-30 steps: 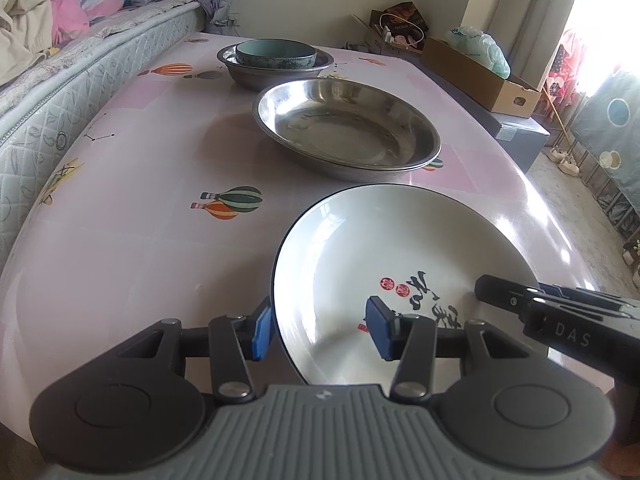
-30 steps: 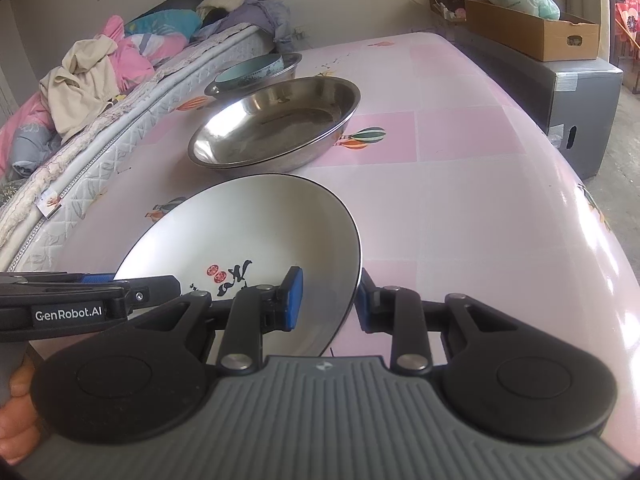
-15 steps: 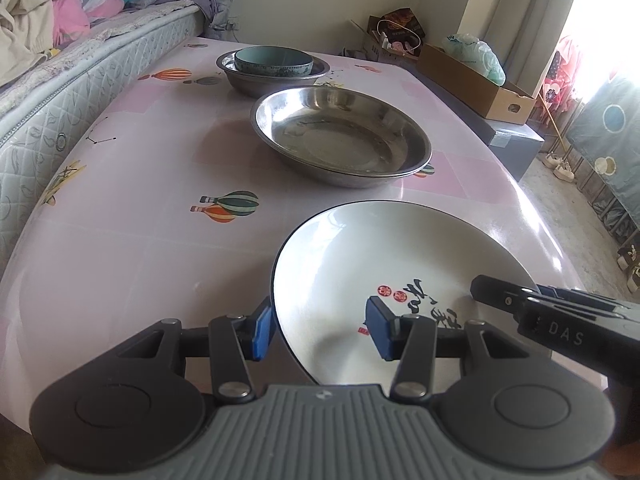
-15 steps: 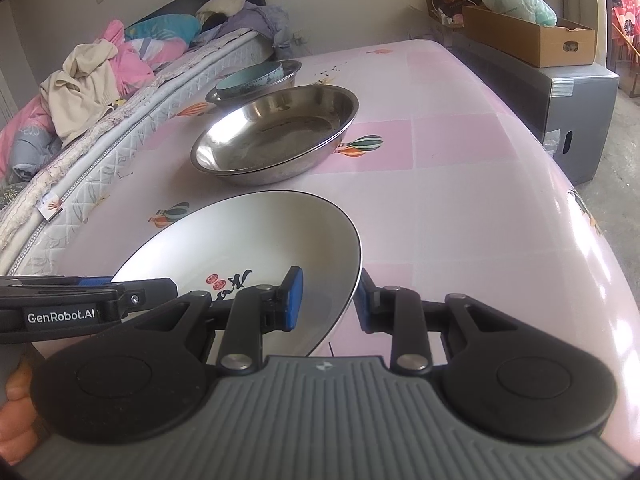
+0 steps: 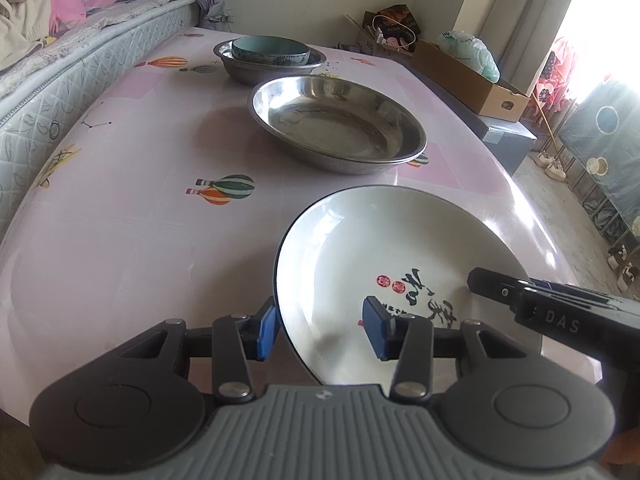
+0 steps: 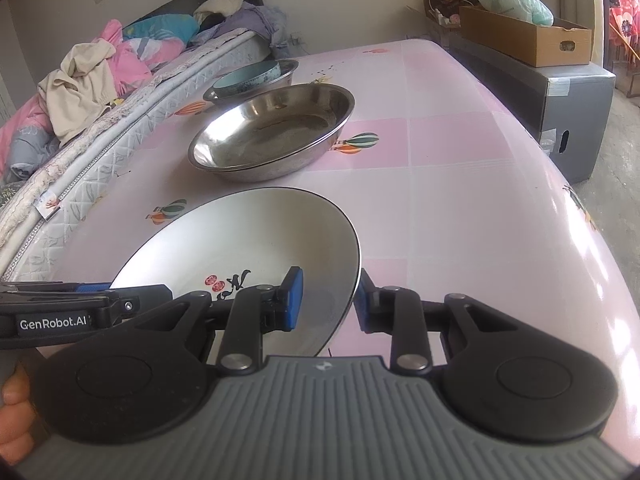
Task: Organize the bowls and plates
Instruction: 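Carry the white printed plate with both grippers toward the stainless plates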
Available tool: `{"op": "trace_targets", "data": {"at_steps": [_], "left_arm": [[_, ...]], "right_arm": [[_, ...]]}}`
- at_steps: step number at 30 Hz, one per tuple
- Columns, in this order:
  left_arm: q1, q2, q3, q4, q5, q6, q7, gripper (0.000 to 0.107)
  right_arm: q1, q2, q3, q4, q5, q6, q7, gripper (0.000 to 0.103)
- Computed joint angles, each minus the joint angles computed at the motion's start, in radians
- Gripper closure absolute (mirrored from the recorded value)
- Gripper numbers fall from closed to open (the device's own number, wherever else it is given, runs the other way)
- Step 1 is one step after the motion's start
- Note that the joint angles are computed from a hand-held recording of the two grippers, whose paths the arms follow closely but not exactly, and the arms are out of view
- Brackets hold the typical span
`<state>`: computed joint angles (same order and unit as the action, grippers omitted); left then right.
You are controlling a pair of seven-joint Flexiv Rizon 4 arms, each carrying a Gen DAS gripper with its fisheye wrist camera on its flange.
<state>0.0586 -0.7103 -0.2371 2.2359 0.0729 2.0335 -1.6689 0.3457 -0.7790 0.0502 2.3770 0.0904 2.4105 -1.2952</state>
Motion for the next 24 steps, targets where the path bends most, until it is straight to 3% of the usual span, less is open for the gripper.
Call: {"op": "trace_targets", "data": {"at_steps": [7,15,21,24], "left_arm": [[0.061,-0.013,-0.038,-0.014,0.031,-0.030,0.006,0.082],[0.162,-0.031,-0.130,-0.026,0.060,-0.078,0.011,0.082],[0.258,-0.056,-0.222,-0.020,0.070,-0.099,-0.007,0.084],[0.260,-0.057,-0.226,-0.017,0.066,-0.092,-0.018,0.083]], "right_arm": [[-0.060,-0.025,0.023,-0.007,-0.053,0.012,0.038,0.081],[-0.121,-0.050,0.042,-0.018,-0.135,0.036,0.074,0.082],[-0.095,-0.072,0.026,-0.027,-0.118,0.073,0.059,0.081],[-0.085,-0.072,0.025,-0.026,-0.104,0.078,0.058,0.081]]}}
